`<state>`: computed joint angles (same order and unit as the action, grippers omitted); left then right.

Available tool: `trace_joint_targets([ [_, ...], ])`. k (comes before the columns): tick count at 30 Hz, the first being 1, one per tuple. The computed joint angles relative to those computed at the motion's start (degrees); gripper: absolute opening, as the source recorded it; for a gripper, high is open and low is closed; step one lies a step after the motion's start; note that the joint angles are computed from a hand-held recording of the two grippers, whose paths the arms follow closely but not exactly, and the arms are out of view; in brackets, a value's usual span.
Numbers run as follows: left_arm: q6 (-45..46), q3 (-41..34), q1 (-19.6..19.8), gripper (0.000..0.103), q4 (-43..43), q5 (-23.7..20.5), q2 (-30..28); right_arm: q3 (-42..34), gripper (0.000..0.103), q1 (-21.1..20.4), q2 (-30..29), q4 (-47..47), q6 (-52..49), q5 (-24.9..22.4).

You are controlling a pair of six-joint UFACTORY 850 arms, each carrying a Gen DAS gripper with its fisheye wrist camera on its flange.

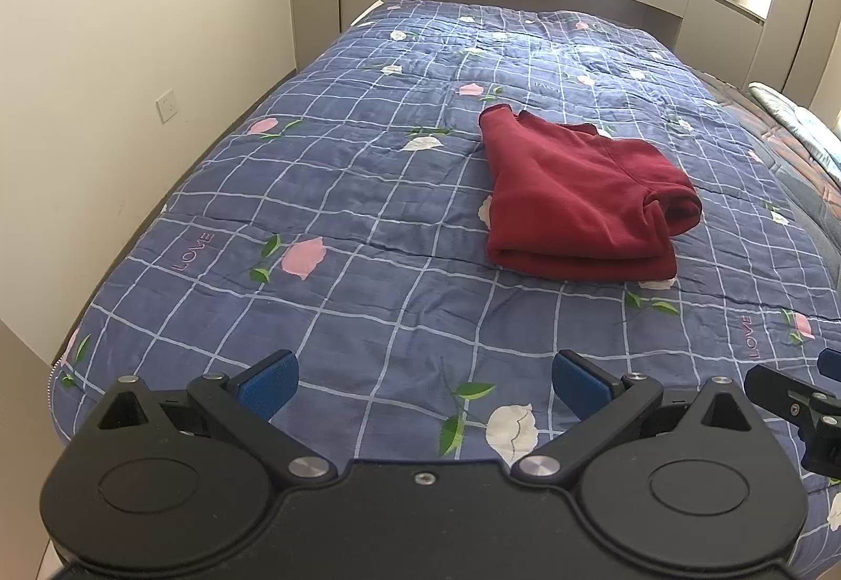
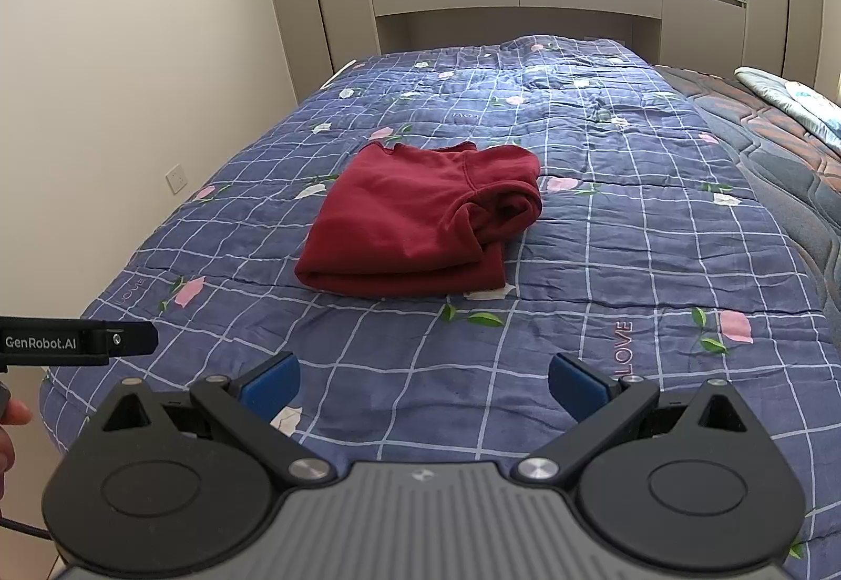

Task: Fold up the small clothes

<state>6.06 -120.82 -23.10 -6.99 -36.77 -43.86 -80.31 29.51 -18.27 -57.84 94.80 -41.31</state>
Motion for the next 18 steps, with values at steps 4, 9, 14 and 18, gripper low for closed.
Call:
trace_joint_targets([
  [4,-0.4,1.1,-0.3,0.102,0.4,0.4,0.7,0.1,0.103,0.0,0.1,0.1,0.0,-0.1],
  [9,-1.1,1.2,-0.5,0.102,0.9,0.2,0.8,0.8,0.103,-0.3,0.6,0.0,0.1,0.4],
  [14,-1.9,0.4,-0.9,0.102,1.5,-0.5,0.3,0.9,0.103,-0.3,0.7,0.0,0.1,0.4],
  [18,-1.8,-1.0,-0.8,0.102,1.4,-1.2,-0.6,1.1,0.103,-0.4,0.8,-0.1,0.1,0.6],
])
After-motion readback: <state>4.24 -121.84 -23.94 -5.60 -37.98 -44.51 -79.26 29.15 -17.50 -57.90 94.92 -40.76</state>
